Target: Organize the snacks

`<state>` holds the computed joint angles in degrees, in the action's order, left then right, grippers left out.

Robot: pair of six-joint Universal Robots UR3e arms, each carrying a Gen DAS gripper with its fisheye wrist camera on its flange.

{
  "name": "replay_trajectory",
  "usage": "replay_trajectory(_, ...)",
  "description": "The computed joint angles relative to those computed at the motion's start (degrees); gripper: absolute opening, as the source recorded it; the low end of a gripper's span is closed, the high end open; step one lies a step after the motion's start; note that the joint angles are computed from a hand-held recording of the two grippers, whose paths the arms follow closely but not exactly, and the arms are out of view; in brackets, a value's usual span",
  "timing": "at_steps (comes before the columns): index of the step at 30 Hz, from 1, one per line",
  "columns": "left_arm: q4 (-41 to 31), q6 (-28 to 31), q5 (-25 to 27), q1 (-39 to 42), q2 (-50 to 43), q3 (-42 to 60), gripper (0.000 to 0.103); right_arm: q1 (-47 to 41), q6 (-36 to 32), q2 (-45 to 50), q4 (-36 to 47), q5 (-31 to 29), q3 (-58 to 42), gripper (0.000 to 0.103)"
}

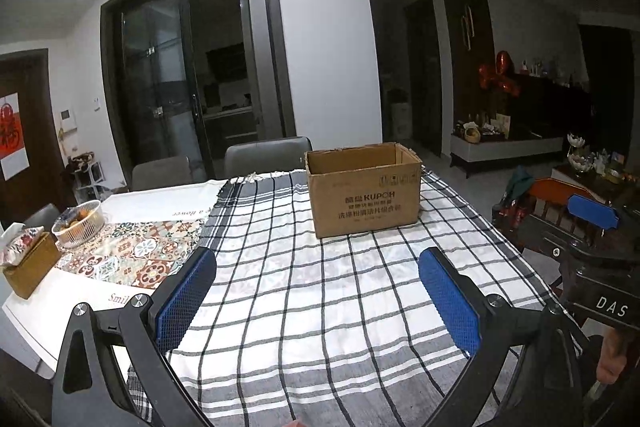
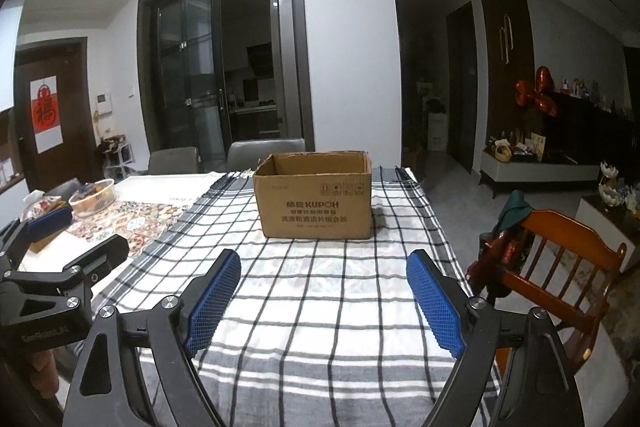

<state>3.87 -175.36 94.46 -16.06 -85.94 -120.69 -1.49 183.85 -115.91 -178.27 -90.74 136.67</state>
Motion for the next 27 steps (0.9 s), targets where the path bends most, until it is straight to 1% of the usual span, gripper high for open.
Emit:
replay_trajectory(4,0.1,-0.1,0.3,-0.4,0.4,-0.3,0.103,-1.3,0.1,-1.9,0.3,1.5,1.3,0.086)
replay_trajectory(11,1.0,-0.3,3.0,-2.5,1.1,-0.6,0.103,-1.9,-0.1,-3.7,0.3,1.5,2.2,0.085)
replay_trajectory(24,0.5,-0.5,2.8,-2.9,2.2,-1.0,0.103,-2.1,-0.1,-5.8,0.5,2.0,3.2,0.086)
replay_trajectory(27,-0.6,-1.0,2.0,-2.5,2.9,-1.0,0.103,-2.1,0.0,-6.1,0.9,2.2,3.2,0.086)
